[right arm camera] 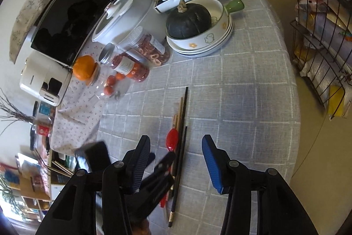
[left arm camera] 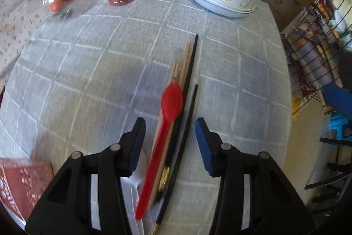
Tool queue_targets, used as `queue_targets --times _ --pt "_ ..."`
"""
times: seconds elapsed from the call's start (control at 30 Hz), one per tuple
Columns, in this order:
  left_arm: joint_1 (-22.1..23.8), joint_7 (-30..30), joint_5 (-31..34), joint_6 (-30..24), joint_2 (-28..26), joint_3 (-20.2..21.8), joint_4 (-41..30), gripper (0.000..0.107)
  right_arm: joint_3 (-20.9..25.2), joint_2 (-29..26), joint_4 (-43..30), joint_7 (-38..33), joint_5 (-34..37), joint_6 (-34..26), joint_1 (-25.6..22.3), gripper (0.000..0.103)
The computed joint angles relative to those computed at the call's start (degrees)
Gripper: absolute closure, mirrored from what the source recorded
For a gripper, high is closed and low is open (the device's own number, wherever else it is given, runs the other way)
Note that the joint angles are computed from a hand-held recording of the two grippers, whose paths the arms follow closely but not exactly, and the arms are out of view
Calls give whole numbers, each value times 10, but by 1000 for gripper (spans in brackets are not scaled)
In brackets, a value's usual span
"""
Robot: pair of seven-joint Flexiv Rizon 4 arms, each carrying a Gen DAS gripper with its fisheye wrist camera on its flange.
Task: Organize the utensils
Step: 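Move both open tools over the red spoon and remaining chopsticks, then close the left tool on the red plastic spoon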
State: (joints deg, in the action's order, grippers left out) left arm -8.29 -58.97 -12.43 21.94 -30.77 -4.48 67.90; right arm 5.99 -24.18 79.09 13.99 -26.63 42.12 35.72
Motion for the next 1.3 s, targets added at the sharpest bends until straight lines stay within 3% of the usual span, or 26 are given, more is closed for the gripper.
queue_targets --times 0.17,0.47,0.57,0.6,0.63,0.77,0.83,1.2,1.3 --pt "-12 -7 30 -8 -21 8 -28 59 1 -2 1 -11 5 5 -4 53" --pt "-2 0 9 -47 -42 -2 -53 59 1 -22 -21 -39 24 8 -7 54" --pt "-9 -1 19 -38 -46 2 -52 59 1 -27 -27 -47 33 4 -7 54" --pt "-9 -3 18 -38 -49 2 -55 64 1 -29 -29 -50 35 1 -7 54" --pt "-6 -2 9 -42 -50 -2 -54 82 1 -30 -30 -51 37 0 -7 55" --pt "-3 -6 0 -19 -44 -2 -42 91 1 -32 -31 -59 46 -8 -9 56" --pt "9 -9 -21 -29 -45 -7 -46 102 2 -33 -31 -63 50 -12 -10 58" --pt "37 -15 -56 -36 -46 -9 -45 103 10 -80 -92 -127 97 -50 -14 61" --pt "44 -7 -72 -6 -23 -11 -12 103 16 -98 -115 -159 116 -68 -17 62"
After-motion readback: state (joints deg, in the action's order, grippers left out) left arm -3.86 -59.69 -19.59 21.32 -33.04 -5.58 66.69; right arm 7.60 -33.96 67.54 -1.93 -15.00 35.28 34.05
